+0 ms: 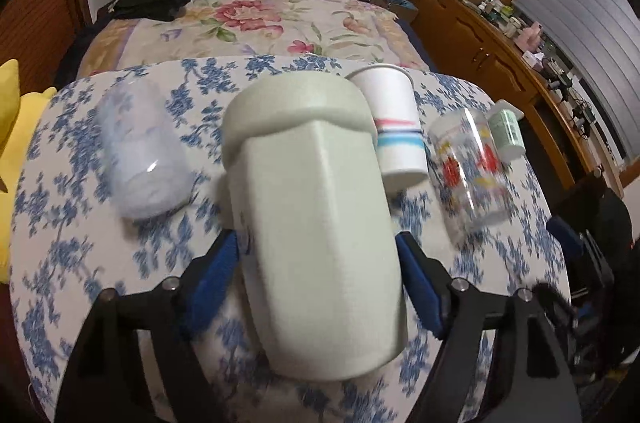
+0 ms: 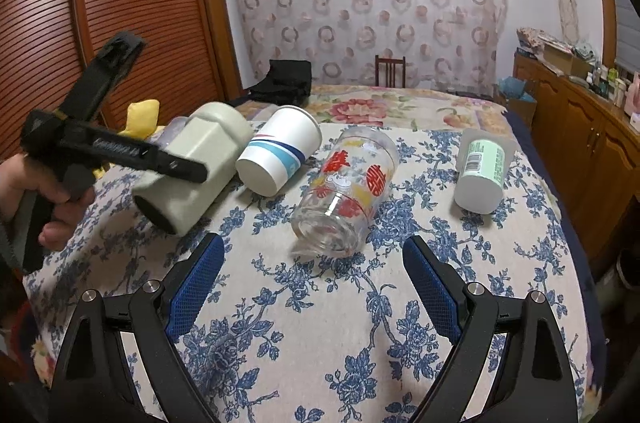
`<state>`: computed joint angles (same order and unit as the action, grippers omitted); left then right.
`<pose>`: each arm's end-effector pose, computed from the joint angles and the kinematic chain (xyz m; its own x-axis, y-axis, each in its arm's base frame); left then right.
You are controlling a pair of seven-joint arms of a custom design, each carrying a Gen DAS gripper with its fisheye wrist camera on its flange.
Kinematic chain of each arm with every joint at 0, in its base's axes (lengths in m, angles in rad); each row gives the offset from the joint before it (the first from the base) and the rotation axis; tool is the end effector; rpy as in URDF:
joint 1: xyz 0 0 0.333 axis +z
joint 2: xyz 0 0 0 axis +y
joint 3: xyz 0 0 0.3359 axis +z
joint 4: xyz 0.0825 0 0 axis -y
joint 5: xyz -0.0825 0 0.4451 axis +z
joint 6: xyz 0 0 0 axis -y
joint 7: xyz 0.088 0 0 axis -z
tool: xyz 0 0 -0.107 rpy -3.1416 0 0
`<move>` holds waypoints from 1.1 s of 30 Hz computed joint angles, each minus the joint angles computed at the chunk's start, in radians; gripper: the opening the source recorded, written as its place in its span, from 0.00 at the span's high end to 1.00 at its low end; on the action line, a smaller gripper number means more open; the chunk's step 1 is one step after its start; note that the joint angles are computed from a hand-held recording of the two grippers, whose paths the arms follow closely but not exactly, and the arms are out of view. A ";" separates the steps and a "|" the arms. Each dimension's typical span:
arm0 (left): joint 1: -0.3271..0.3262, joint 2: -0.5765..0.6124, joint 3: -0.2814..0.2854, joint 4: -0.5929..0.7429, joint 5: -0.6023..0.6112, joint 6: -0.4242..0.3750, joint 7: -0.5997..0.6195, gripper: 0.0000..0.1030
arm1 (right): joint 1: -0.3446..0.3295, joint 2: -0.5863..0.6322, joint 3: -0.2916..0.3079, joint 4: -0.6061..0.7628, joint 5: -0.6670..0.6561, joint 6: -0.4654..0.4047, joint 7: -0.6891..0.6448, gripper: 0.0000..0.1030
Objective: Flip cup upright
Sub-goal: 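Close the left gripper around the pale green tumbler's body, then lift the tumbler with the left gripper while the right gripper grasps it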
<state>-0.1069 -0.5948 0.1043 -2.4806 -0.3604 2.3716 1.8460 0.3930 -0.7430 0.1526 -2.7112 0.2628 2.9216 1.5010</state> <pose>0.4575 -0.0010 0.5439 -0.1502 -0.9527 0.2642 -0.8684 -0.0006 -0.4958 0.3598 0.2058 0.5460 0.4278 -0.9002 -0.0820 -0.5539 -0.1893 -0.8108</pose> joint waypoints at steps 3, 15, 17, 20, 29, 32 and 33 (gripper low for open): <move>0.009 -0.068 0.009 -0.044 0.003 0.005 0.007 0.25 | -0.007 -0.013 0.012 -0.008 -0.005 -0.001 0.010 0.10; -0.042 -0.342 0.045 -0.202 0.029 -0.011 0.024 0.27 | -0.058 -0.131 0.082 -0.064 -0.059 -0.035 0.113 0.10; -0.062 -0.363 0.037 -0.221 0.034 0.002 0.026 0.28 | -0.066 -0.160 0.090 -0.076 -0.071 -0.049 0.132 0.10; -0.093 -0.376 0.029 -0.238 0.034 0.019 0.018 0.28 | -0.078 -0.208 0.100 -0.096 -0.091 -0.073 0.159 0.10; -0.129 -0.377 -0.009 -0.242 0.084 -0.021 -0.027 0.28 | -0.089 -0.317 0.119 -0.133 -0.141 -0.140 0.220 0.10; -0.129 -0.370 -0.014 -0.246 0.098 -0.036 -0.043 0.27 | -0.086 -0.342 0.127 -0.137 -0.153 -0.155 0.236 0.10; -0.128 -0.380 -0.016 -0.253 0.102 -0.031 -0.045 0.27 | -0.084 -0.346 0.128 -0.137 -0.157 -0.158 0.239 0.10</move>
